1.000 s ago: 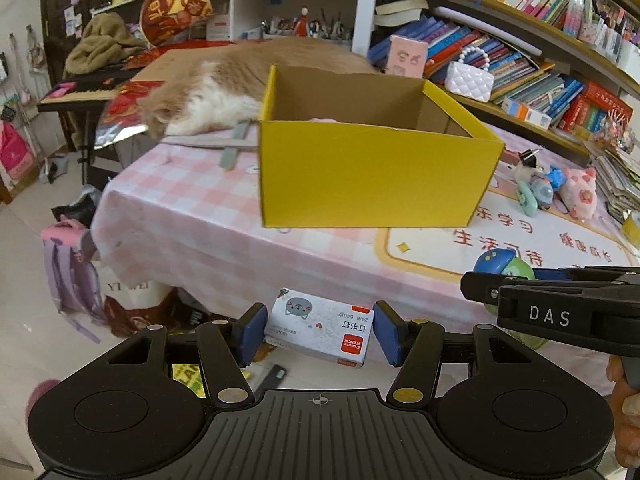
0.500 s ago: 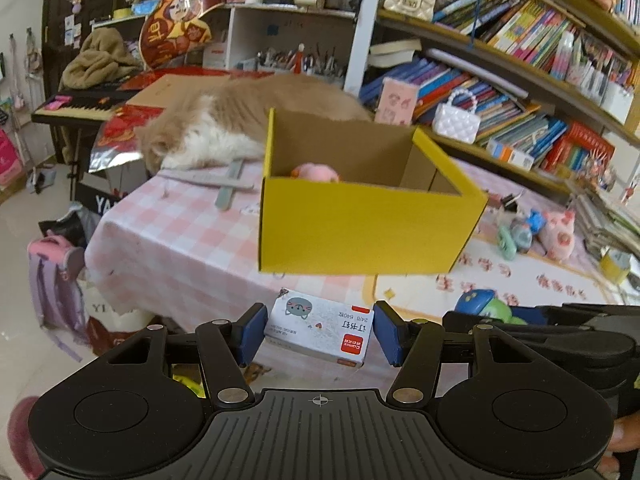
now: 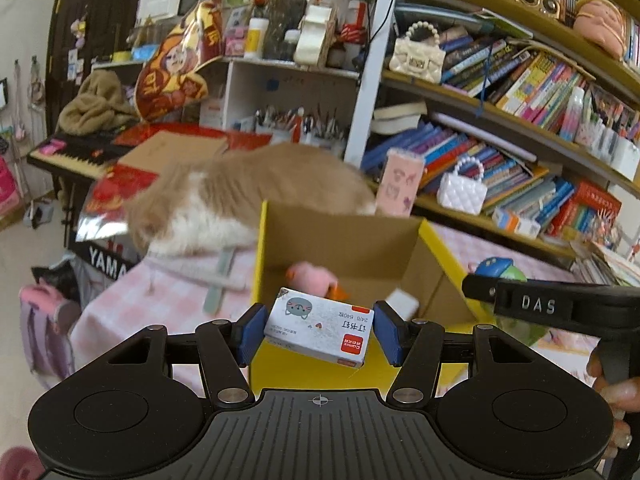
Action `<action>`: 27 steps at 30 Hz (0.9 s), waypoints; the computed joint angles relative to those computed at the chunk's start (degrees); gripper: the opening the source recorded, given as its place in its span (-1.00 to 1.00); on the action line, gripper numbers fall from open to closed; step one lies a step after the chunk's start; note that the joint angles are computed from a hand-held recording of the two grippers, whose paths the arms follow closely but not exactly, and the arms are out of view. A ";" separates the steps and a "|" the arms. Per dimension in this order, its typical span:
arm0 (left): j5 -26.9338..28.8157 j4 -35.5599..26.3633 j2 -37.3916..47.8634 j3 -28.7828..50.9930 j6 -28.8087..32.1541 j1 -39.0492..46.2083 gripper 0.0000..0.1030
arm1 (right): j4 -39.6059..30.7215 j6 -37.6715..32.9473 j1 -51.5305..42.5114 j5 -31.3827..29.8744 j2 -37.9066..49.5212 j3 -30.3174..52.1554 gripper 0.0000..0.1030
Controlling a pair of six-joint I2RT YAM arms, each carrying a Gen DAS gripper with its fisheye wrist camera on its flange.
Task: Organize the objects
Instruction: 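Carry card box in left tool and frog in right tool over yellow box, then open left tool releasing card box into box while right tool drops frog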
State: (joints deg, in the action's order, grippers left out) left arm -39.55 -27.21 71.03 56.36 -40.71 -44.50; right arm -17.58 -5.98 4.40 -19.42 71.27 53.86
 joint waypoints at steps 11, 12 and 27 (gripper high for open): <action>5.89 7.73 13.75 8.66 8.59 8.55 0.12 | 3.24 -1.10 0.80 -1.12 17.84 14.28 -0.18; 6.13 7.52 15.15 9.68 8.88 8.99 0.12 | 3.11 -1.54 0.86 -1.46 19.30 15.42 -0.18; 8.35 0.83 27.61 18.19 9.95 11.23 0.12 | -8.74 -12.67 3.36 -3.46 38.06 32.62 -0.18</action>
State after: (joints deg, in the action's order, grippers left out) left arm -31.20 -26.38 98.64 74.55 -30.76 -33.27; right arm -26.32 -18.65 7.76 -22.88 109.34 86.49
